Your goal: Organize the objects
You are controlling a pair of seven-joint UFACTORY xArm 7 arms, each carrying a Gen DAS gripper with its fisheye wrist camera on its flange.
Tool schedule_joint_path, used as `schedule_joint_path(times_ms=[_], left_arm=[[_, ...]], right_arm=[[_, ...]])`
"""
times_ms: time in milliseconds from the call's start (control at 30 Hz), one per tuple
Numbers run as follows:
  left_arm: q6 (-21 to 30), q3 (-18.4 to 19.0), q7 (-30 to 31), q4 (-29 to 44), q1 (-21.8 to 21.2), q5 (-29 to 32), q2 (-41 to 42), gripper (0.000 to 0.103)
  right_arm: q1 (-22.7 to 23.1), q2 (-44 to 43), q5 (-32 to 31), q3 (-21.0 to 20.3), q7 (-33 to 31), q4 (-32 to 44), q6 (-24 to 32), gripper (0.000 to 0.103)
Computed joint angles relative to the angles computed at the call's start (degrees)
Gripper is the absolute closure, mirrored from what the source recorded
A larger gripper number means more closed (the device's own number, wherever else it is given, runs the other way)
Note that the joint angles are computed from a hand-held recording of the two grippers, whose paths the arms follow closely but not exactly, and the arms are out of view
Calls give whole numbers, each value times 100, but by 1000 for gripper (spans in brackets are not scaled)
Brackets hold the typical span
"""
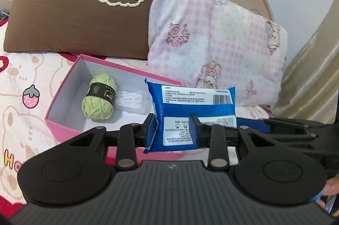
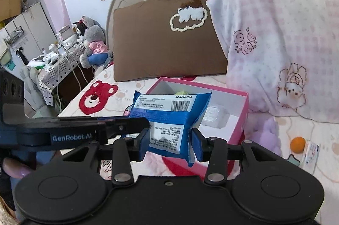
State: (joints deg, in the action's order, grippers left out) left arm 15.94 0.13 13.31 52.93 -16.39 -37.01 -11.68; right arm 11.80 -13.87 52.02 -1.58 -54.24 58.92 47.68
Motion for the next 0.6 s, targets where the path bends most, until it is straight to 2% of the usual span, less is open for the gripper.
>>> schedule_joint_path(times_ms=[100, 200, 267, 333, 467, 533, 600], left_arm=[[42, 151, 135, 470, 53, -413, 533, 72], [30, -38, -19, 833, 359, -252, 1021, 72], [161, -136, 210, 1037, 525, -572, 1298, 72], [204, -252, 167, 1118, 683, -619, 1521, 72], [187, -516, 286, 1186, 988, -758, 1885, 72], [224, -591, 224, 1270, 1078, -639, 2081, 72], [214, -591, -86, 1334, 1071, -175, 2258, 72]], right_arm=[[38, 382, 50, 80, 58, 281, -63, 55], [15, 775, 100, 217, 138, 556, -67, 55], [28, 939, 26, 381, 95, 597, -436, 55], [37, 1151, -26, 487, 90, 695, -660, 55], [-72, 1622, -68, 614, 249, 946, -551, 55], [-79, 1749, -94, 725, 183, 866, -810, 56], [-67, 1878, -170, 822, 179, 798, -1050, 56]])
